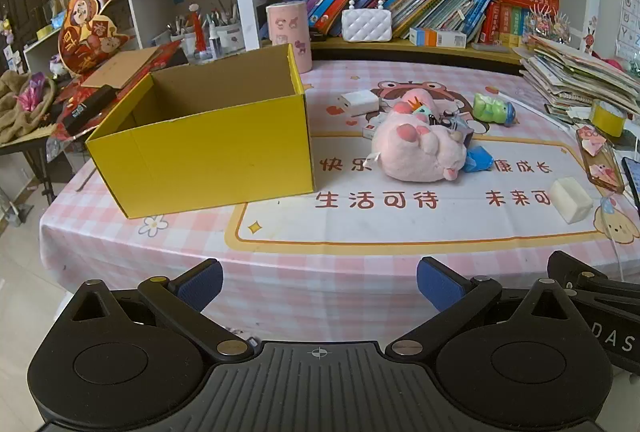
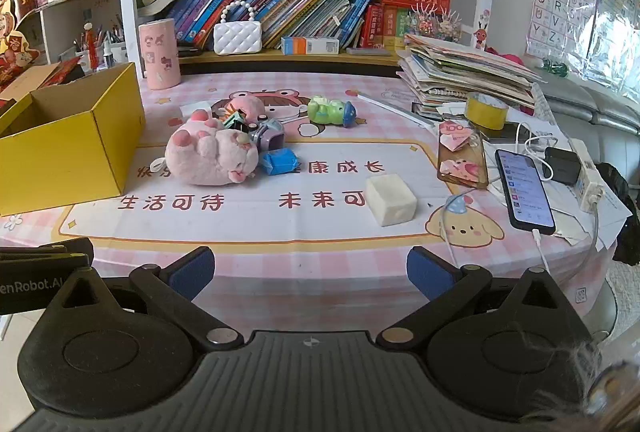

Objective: Organize objects

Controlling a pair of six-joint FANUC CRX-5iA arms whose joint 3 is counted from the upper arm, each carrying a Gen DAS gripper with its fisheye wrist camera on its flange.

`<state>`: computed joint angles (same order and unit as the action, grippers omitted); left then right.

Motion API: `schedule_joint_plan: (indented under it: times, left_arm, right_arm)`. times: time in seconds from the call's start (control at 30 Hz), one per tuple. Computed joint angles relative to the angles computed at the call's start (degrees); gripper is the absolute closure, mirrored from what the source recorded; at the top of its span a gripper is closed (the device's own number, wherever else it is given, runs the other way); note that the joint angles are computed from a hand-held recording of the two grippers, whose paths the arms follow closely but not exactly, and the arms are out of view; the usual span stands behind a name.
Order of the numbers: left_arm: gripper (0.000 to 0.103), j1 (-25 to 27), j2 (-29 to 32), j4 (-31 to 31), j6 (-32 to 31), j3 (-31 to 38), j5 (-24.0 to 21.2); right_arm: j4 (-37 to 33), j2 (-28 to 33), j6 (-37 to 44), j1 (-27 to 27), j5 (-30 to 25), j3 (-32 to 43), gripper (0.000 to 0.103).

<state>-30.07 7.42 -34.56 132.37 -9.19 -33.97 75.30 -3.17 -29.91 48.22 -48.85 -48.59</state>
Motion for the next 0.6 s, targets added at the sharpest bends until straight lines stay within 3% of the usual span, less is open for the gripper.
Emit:
schedule_joint_plan:
  times: [0.6]
  left_arm:
    - [0.0,0.12,-0.04,0.16,-0.09,-0.09,0.08]
  right_arm:
    - [0.32,0.9,-0.32,-0.37,0.48,0.34,0.0]
